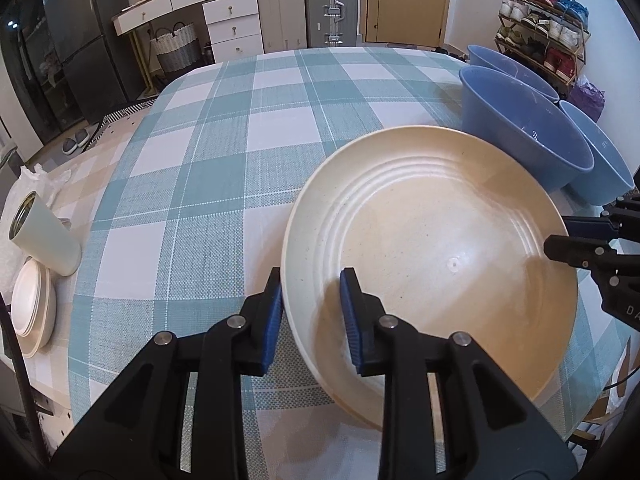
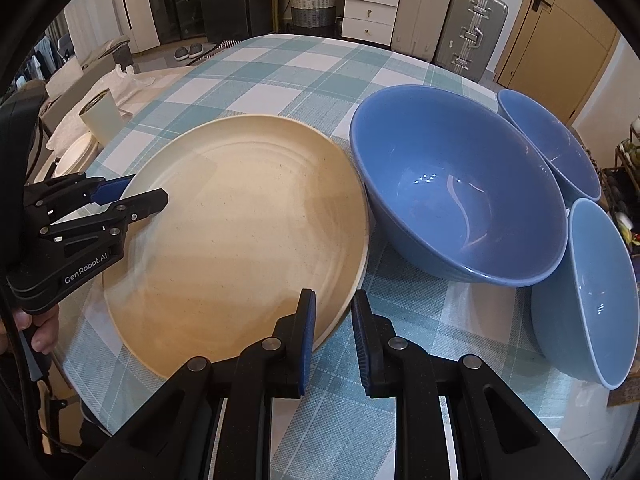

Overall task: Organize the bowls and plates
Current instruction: 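Carry the held cream plate with both tools past the blue bowls, then lower the cream plate onto the table and open both tools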

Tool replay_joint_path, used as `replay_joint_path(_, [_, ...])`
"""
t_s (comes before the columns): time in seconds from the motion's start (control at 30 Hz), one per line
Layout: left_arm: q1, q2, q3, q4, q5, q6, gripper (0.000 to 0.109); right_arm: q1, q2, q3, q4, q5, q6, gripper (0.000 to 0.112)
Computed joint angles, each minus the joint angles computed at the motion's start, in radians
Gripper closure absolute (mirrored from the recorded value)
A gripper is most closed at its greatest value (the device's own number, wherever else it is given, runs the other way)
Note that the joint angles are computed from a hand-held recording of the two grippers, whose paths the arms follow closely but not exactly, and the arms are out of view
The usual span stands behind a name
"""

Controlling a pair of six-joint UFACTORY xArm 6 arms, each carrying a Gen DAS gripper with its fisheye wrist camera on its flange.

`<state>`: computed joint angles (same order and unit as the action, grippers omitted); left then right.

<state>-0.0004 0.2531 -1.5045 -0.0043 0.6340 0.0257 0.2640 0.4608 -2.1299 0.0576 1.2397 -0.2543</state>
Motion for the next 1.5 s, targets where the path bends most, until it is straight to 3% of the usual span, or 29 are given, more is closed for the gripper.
replay_joint_path(0.57, [-0.002, 0.012, -0.005, 0.005, 0.000, 0.009, 0.084, 0.006, -0.006, 0.033, -0.035, -0.038, -0.002, 0.093])
replay_joint_path(0.63, [-0.002, 0.013, -0.008, -0.012, 0.006, 0.019, 0.081, 0.005, -0.005, 0.030, -0.032, -0.034, -0.003, 0.093])
replay_joint_path(0.77, [0.005, 0.021, -0.032, -0.087, 0.043, 0.056, 0.064, 0.001, 0.001, 0.015, -0.013, -0.017, -0.014, 0.086])
replay_joint_path(0.83, [0.008, 0.021, -0.038, -0.112, 0.048, 0.063, 0.057, -0.002, 0.009, -0.005, 0.004, 0.006, -0.021, 0.082])
replay_joint_path(0.97, [0.015, 0.011, -0.045, -0.141, 0.039, 0.071, 0.035, -0.021, 0.037, -0.080, 0.085, 0.063, -0.028, 0.053])
replay_joint_path(1.1, [0.026, 0.010, -0.077, -0.209, 0.067, 0.107, 0.031, -0.030, 0.063, -0.148, 0.133, 0.106, -0.034, 0.032])
replay_joint_path(1.23, [0.039, 0.016, -0.115, -0.289, 0.112, 0.140, 0.019, -0.039, 0.109, -0.249, 0.184, 0.177, -0.019, 0.025])
replay_joint_path(1.27, [0.039, 0.016, -0.119, -0.297, 0.111, 0.143, 0.007, -0.039, 0.104, -0.247, 0.186, 0.174, -0.018, 0.022])
replay_joint_path(1.37, [0.041, 0.017, -0.133, -0.313, 0.111, 0.148, 0.008, -0.040, 0.098, -0.251, 0.194, 0.168, -0.022, 0.016])
replay_joint_path(1.5, [0.036, 0.024, -0.163, -0.301, 0.118, 0.144, 0.008, -0.054, 0.143, -0.355, 0.232, 0.229, -0.018, 0.014])
